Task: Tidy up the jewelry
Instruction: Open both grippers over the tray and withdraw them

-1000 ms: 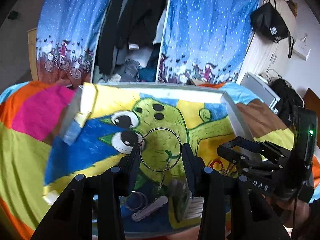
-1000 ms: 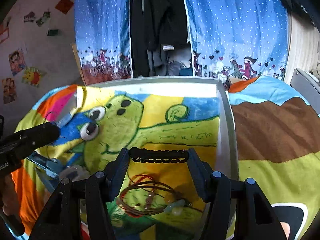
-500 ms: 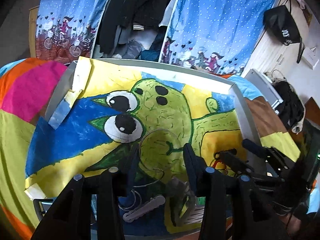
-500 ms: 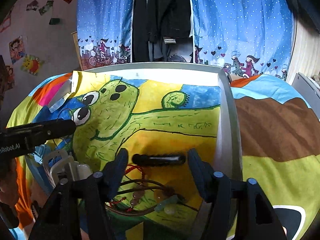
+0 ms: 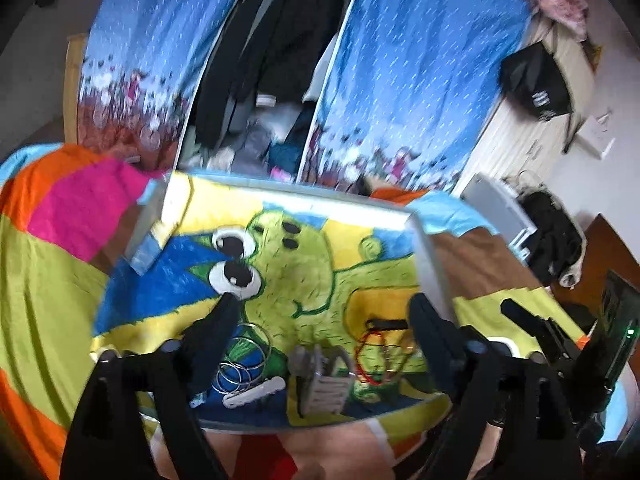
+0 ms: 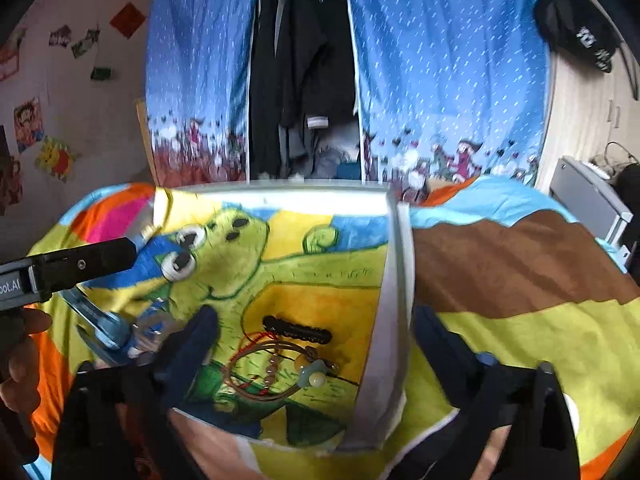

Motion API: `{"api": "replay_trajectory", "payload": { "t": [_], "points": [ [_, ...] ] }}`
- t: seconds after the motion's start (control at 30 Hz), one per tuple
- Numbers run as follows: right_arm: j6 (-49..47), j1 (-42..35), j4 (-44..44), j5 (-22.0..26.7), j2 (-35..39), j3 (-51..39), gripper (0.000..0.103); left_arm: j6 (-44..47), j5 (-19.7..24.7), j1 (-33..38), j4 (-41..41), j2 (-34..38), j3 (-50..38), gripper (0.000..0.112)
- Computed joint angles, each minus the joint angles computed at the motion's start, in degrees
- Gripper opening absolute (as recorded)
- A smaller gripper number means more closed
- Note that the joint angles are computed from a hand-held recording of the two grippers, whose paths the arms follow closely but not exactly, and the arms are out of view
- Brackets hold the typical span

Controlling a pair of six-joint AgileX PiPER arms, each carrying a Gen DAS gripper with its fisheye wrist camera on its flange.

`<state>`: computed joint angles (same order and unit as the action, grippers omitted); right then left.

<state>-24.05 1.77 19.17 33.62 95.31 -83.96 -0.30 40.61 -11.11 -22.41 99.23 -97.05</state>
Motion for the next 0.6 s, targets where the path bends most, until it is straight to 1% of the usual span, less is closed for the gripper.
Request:
{"api": "replay_trajectory", "payload": {
  "t": [0.03,0.07,0.1,0.2,0.23,0.3,0.33,0.43,0.57,0.6],
  "points": [
    [-0.8,-0.1,1.3,-0.9,-1.8,1.5,0.103,0.8,-2.3,0.1,-0.4,-3.6,3.4,0.101],
    [-1.5,-0.2,2.2,-1.3,-3.1,2.4,0.103,1.6,-5.7,0.1,-0.8,-7.0,7.3,0.101],
    [-2.3,-0.2,3.3,-1.9,-4.9,3.8,0.103,1.5,-7.2,-0.2,0.1,-9.7,9.4,0.101],
    [-2.8,0.5,4.4,-3.6,-10.4,7.9,0.103,-1.1,-9.8,-1.0,5.1,-16.8,14.8,0.101],
    [-2.7,0.9,4.6,-4.1,-12.7,9.5,0.103,-3.2,-10.9,-1.4,8.1,-20.2,17.3,0.101],
    [-2.4,1.7,5.1,-4.8,-17.1,12.6,0.103,-5.9,-12.1,-2.1,12.0,-24.4,20.6,0.101],
    [-2.2,2.1,5.1,-5.0,-18.7,13.7,0.103,-8.8,-12.8,-2.6,15.8,-27.9,23.2,0.101],
    [-0.1,4.5,3.4,-6.6,-25.6,18.1,0.103,-13.9,-12.7,-4.0,23.3,-34.6,28.3,0.101],
    [6.2,9.0,-1.9,-8.7,-34.8,23.7,0.103,-20.3,-9.5,-7.3,33.3,-42.7,34.2,0.101],
    [7.6,9.8,-3.0,-8.7,-36.5,24.6,0.103,-22.9,-7.8,-9.0,37.1,-45.0,35.7,0.101]
  ]
}}
